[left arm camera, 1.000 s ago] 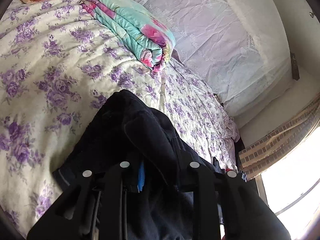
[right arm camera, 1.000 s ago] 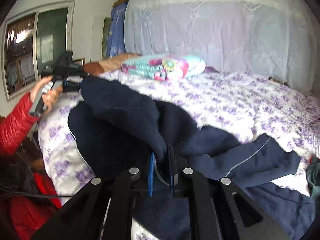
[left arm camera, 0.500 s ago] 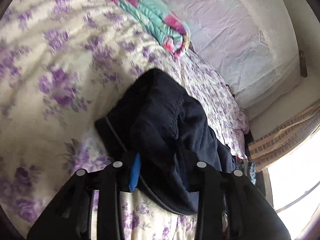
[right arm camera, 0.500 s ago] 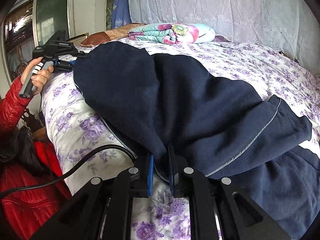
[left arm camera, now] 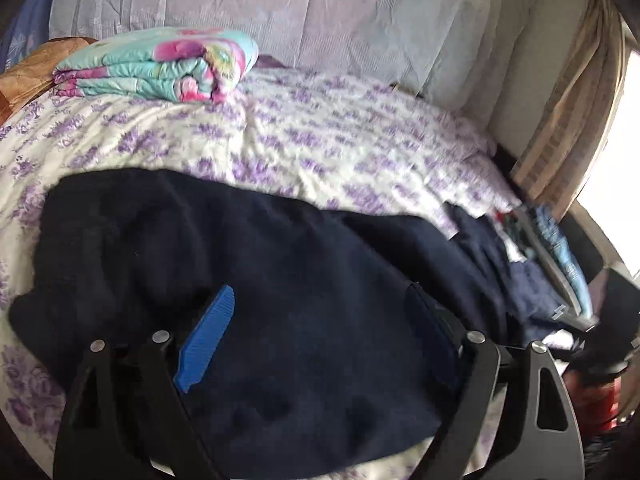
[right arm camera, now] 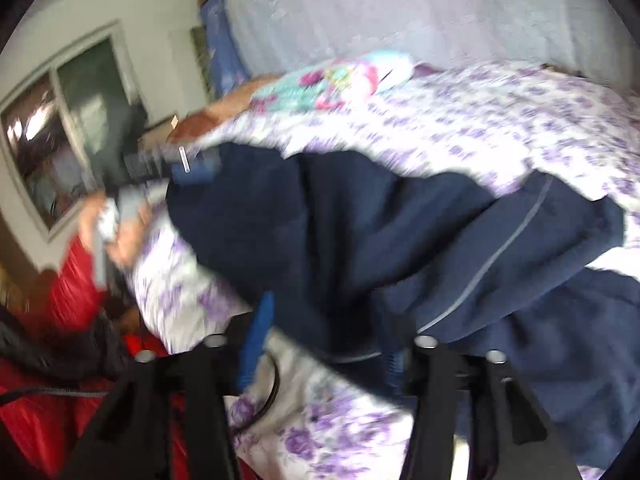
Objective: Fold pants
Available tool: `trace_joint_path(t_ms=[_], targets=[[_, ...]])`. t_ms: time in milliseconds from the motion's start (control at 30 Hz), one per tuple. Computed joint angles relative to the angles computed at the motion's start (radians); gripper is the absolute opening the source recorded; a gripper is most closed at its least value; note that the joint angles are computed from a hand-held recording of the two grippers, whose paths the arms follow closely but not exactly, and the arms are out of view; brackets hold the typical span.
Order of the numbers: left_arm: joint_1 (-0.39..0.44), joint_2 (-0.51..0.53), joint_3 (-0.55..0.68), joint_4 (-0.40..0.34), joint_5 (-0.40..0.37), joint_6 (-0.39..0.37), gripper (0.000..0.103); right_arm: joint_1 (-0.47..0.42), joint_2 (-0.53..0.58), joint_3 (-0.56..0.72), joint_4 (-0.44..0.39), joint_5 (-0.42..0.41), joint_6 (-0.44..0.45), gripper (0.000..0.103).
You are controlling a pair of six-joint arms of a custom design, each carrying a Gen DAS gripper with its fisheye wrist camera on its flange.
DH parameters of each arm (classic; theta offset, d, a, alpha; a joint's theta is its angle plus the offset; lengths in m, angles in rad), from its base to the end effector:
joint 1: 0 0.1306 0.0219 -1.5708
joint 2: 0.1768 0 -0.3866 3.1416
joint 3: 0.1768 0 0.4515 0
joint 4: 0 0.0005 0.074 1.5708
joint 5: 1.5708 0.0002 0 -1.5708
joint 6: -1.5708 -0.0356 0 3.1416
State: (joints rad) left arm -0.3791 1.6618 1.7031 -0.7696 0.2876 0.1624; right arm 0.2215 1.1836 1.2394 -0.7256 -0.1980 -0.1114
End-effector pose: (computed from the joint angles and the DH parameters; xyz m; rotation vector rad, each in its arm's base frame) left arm 0.6054 -0.2526 0.4499 0.4029 2.3038 -0.6053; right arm 0.4641 0.1112 0.4661 -0.2320 2.2437 0.4012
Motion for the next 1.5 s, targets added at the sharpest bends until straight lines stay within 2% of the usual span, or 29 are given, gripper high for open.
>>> trace_joint_path(t_ms=[67,100,133,167,200,267,333,467,533,633,700,733,767,800,867,933,1000,1133,1200,1267,1367,1500], targets=[[-0.026,0.003,-0.053,0.078,-0.135,-0.051,0.085,-0.026,-0.01,0.026,0.034,0.095,-0.052,0.089],[-0.039,-0.007,-0.059,0.078,-0.184,-0.097,0.099,-0.031,0.0,0.05,0.045,0.192,-0.078,0.093],[-0.052,-0.013,-0.062,0.076,-0.208,-0.144,0.098,-0.036,0.023,0.083,0.046,0.293,-0.098,0.098],[-0.063,-0.013,-0.058,0.059,-0.221,-0.187,0.098,-0.046,0.062,0.129,0.033,0.363,-0.111,0.099],[-0.077,0.001,-0.039,0.016,-0.271,-0.226,0.098,-0.058,0.112,0.185,0.001,0.4,-0.119,0.099],[-0.097,0.005,-0.031,0.004,-0.341,-0.266,0.099,-0.075,0.221,0.3,-0.081,0.456,-0.135,0.099],[-0.098,0.001,-0.034,0.015,-0.354,-0.276,0.099,-0.088,0.315,0.391,-0.142,0.469,-0.141,0.099],[-0.08,0.013,-0.013,-0.009,-0.28,-0.218,0.099,-0.119,0.474,0.541,-0.296,0.445,-0.209,0.099],[-0.08,0.013,-0.014,-0.004,-0.28,-0.214,0.099,-0.136,0.537,0.607,-0.373,0.443,-0.248,0.099],[-0.093,0.016,-0.015,-0.002,-0.319,-0.228,0.099,-0.139,0.584,0.642,-0.403,0.504,-0.234,0.099],[-0.093,0.012,-0.021,0.003,-0.315,-0.226,0.099,-0.148,0.603,0.656,-0.424,0.505,-0.233,0.09],[-0.09,0.011,-0.021,0.003,-0.309,-0.224,0.099,-0.157,0.603,0.651,-0.422,0.478,-0.24,0.075],[-0.088,0.011,-0.021,0.003,-0.302,-0.222,0.099,-0.168,0.597,0.636,-0.411,0.448,-0.251,0.062],[-0.088,0.012,-0.02,0.003,-0.3,-0.221,0.099,-0.175,0.578,0.608,-0.382,0.438,-0.259,0.056],[-0.088,0.013,-0.019,0.001,-0.302,-0.223,0.099,-0.191,0.527,0.542,-0.312,0.389,-0.264,0.016],[-0.088,0.012,-0.021,0.001,-0.301,-0.222,0.099,-0.208,0.452,0.454,-0.223,0.329,-0.297,0.015],[-0.088,0.012,-0.021,0.0,-0.299,-0.22,0.099,-0.211,0.373,0.377,-0.155,0.34,-0.295,0.015],[-0.088,0.011,-0.023,0.002,-0.298,-0.221,0.099,-0.24,0.131,0.161,-0.01,0.293,-0.364,0.015],[-0.089,0.01,-0.023,0.003,-0.3,-0.221,0.099,-0.254,-0.001,0.053,0.04,0.299,-0.399,0.015],[-0.088,0.011,-0.023,0.003,-0.298,-0.22,0.099,-0.27,-0.13,-0.048,0.052,0.317,-0.431,0.015],[-0.089,0.01,-0.023,0.003,-0.298,-0.221,0.099,-0.326,-0.266,-0.172,0.012,0.286,-0.504,0.015],[-0.089,0.01,-0.023,0.003,-0.299,-0.22,0.099,-0.425,-0.282,-0.273,-0.028,0.092,-0.614,0.016]])
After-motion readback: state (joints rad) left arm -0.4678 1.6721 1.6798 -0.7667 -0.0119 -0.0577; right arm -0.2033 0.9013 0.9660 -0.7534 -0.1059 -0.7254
